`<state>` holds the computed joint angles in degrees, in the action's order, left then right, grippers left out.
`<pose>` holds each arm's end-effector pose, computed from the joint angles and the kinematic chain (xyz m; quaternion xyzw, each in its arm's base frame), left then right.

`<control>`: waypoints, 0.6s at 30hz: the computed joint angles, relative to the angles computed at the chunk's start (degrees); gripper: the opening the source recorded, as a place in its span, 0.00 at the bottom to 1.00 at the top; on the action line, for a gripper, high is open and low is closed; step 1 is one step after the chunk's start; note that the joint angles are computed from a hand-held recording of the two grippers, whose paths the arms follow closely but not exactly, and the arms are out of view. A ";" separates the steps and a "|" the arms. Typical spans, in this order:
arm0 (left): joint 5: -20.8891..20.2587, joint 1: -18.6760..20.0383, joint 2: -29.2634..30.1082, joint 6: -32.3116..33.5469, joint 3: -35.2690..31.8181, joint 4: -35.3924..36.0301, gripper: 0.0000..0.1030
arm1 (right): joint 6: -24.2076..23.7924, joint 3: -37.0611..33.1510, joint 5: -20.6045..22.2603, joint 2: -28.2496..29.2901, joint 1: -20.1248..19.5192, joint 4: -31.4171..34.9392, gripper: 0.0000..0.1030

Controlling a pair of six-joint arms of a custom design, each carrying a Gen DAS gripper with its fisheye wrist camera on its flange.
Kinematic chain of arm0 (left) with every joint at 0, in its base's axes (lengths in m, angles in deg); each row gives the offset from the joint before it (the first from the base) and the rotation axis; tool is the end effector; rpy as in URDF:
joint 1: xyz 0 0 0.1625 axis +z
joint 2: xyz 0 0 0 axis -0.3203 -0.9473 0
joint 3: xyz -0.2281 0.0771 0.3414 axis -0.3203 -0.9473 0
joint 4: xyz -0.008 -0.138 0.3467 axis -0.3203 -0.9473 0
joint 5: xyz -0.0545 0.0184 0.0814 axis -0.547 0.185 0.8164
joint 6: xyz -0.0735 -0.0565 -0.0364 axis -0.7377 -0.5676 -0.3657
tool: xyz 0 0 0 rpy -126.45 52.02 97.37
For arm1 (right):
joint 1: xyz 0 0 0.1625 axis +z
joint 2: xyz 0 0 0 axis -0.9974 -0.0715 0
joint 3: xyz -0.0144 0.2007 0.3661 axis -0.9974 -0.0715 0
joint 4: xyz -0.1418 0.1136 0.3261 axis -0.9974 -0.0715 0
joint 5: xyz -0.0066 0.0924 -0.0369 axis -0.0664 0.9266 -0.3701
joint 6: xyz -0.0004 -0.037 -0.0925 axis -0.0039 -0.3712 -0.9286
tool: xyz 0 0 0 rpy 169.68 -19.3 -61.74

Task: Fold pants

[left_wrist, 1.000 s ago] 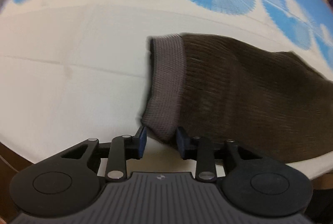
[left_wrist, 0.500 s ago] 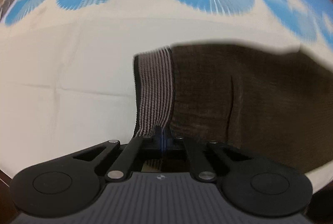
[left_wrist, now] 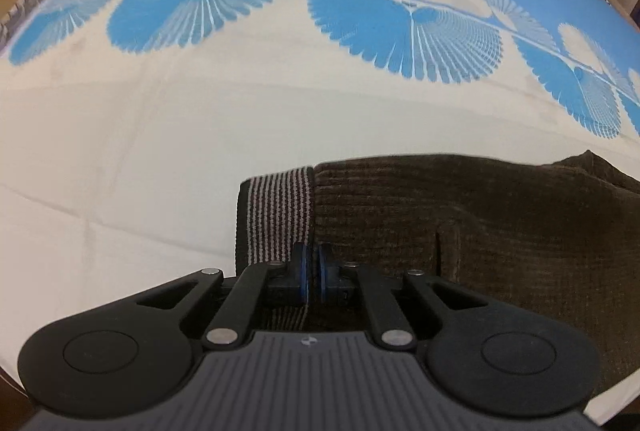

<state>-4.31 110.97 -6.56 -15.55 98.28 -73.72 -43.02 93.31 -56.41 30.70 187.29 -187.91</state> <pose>0.2320 -0.6601 0.5600 -0.0374 0.8803 -0.2350 0.4104 0.1841 -0.6502 0.1141 -0.2570 -0.8051 0.4354 0.3101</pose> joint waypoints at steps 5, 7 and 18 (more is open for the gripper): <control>-5.30 -2.02 -1.84 7.85 6.07 -13.10 0.08 | 0.54 -0.30 -0.88 0.02 -0.32 2.54 0.41; -10.00 -2.01 -1.48 8.98 5.64 -13.21 0.08 | 2.99 -0.12 -2.37 -0.28 -0.32 3.81 0.41; -27.14 -3.63 2.61 13.31 6.88 -8.62 0.08 | 11.95 5.36 1.07 -3.66 -2.74 3.13 0.06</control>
<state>-31.44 107.35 -3.95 -2.23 105.16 -82.35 -31.07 98.67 -55.34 27.04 184.56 -184.78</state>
